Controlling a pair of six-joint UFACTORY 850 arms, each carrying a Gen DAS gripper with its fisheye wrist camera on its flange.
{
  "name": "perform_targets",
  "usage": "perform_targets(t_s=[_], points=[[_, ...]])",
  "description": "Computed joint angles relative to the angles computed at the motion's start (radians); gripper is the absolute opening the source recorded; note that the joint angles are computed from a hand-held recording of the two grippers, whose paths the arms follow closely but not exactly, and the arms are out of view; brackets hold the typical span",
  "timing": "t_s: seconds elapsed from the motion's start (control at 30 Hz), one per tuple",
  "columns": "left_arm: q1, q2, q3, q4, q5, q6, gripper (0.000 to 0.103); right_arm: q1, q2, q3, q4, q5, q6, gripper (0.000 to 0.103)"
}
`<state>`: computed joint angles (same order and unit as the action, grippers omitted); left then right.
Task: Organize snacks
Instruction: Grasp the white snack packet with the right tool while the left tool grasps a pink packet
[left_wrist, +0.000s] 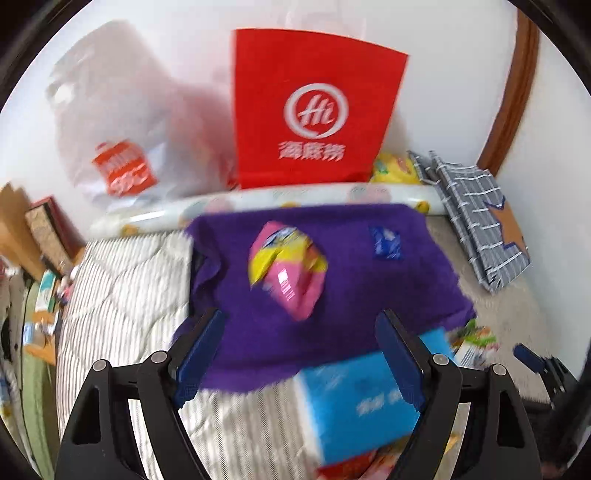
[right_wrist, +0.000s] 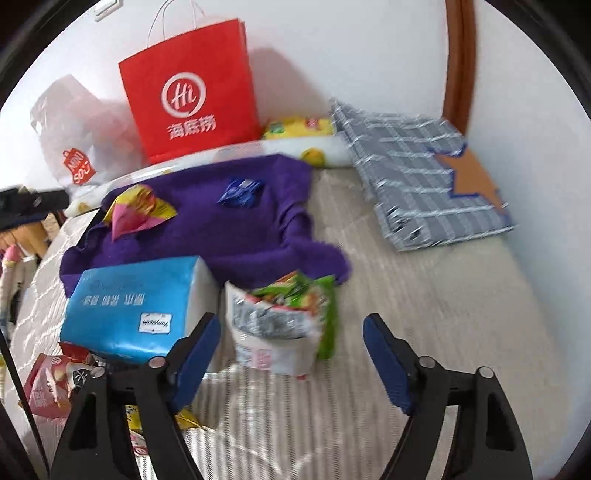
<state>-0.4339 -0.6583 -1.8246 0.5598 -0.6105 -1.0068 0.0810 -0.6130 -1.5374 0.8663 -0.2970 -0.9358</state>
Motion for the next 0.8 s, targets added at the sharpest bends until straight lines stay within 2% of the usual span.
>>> perform_targets(t_s=[0.13,0.27,0.3,0.37,0.47,0.67,0.8], points=[[0.000,0.120,0.220,0.108,0.071,-0.171,0.084,-0.010,-0.048,-0.039,0.068,-0.059,-0.010,0.070],[0.022,0.167,0.313,0.013,0.109,-0.146,0.084,-0.011,-0.082,-0.078,0.065,-0.076,0.020,0.070],[0.026,0.174,0.328,-0.010,0.115,-0.133,0.084,-0.013,-0.088,-0.085,0.078,-0.090,0.013,0.070],[0.029,0.193,0.361,-0.015,0.128,-0.141,0.084,-0.007,-0.090,-0.084,0.056,-0.076,0.041,0.058],[0.028,0.210,0.389,-0.009,0.130,-0.147,0.084,-0.005,-0.064,-0.044,0.109,-0.040,-0.040,0.055],[0.020,0.232,0.425,-0.015,0.163,-0.129,0.084,-0.023,0.034,0.062,0.199,-0.018,-0.167,0.054],[0.009,0.241,0.443,-0.009,0.181,-0.114,0.084,-0.038,0.080,0.106,0.082,-0.085,-0.134,0.055]])
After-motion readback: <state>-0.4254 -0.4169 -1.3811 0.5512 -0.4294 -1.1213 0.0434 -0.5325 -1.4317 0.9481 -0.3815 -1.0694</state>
